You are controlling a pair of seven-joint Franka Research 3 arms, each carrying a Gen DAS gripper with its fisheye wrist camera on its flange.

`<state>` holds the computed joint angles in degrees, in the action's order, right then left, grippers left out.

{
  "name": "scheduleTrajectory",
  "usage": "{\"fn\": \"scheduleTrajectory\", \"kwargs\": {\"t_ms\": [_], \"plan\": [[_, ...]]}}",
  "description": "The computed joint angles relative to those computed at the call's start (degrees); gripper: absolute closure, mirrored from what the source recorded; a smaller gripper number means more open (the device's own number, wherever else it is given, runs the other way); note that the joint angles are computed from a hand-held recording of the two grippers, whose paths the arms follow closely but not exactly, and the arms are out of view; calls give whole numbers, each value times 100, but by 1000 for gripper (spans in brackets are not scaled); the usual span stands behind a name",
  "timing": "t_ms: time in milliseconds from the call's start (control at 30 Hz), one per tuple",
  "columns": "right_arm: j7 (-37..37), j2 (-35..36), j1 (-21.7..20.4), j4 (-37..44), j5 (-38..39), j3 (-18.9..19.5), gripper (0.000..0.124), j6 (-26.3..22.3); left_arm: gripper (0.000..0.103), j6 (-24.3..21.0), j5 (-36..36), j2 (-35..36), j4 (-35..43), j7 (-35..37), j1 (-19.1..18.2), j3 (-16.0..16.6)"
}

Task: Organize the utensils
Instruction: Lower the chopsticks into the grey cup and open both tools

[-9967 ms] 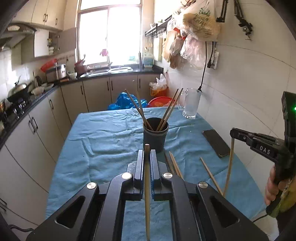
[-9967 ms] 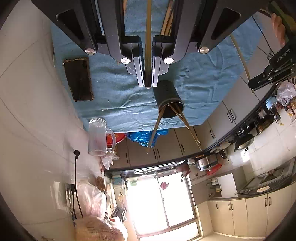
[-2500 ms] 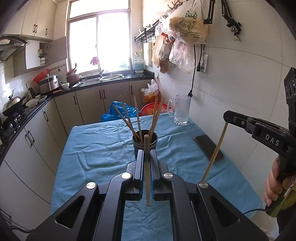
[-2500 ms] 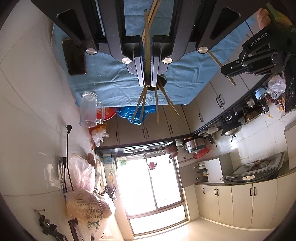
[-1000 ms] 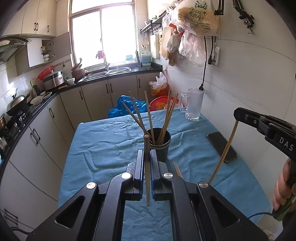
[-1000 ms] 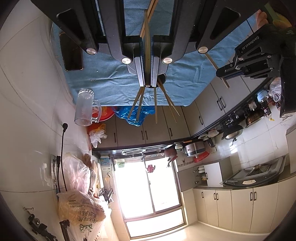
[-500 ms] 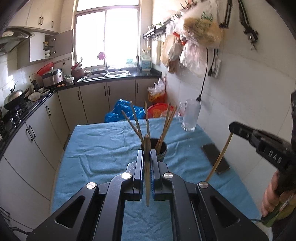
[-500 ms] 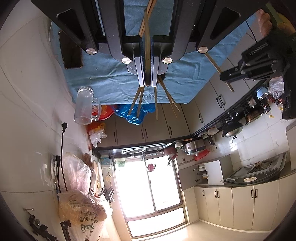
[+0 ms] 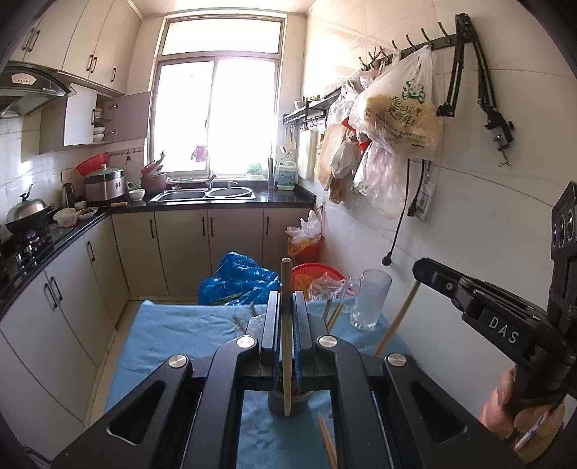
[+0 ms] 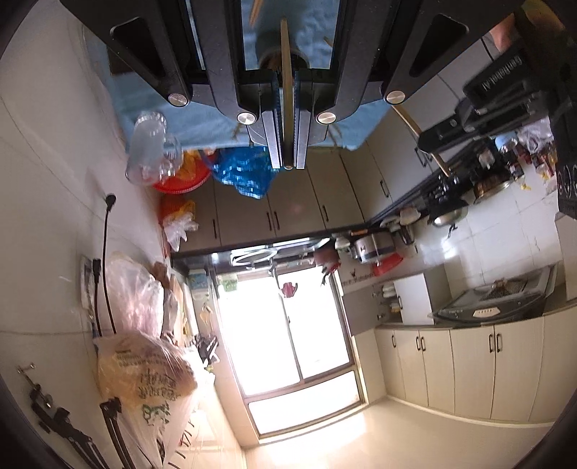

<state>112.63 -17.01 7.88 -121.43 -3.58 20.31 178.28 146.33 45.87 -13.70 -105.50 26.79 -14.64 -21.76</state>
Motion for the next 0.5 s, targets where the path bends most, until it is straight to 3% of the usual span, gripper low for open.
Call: {"fn": "scheduleTrajectory", "kwargs": {"t_ms": [67,100,200,300,367,500], "plan": [[172,192,-256,246,-176,209,118,19,97,70,-97,287,249,86,2,55],[419,314,-576,398,-431,471,118,61,97,77,-125,410,366,119,-9,84],[1260,621,-1428,797,-1357,1160,118,76,98,96,-167,829,726,227,-74,198],[2162,985,-2024,1164,-2407,1661,118,-37,97,19,-232,1213,1038,354,-180,344],[2529,1262,-2087,1386,-2898,1737,118,-198,98,-53,-393,1448,1196,496,-256,453],[2328,1723,-1766,1581,-2807,1521,118,-525,97,-169,-655,1706,1273,642,-377,625]]}}
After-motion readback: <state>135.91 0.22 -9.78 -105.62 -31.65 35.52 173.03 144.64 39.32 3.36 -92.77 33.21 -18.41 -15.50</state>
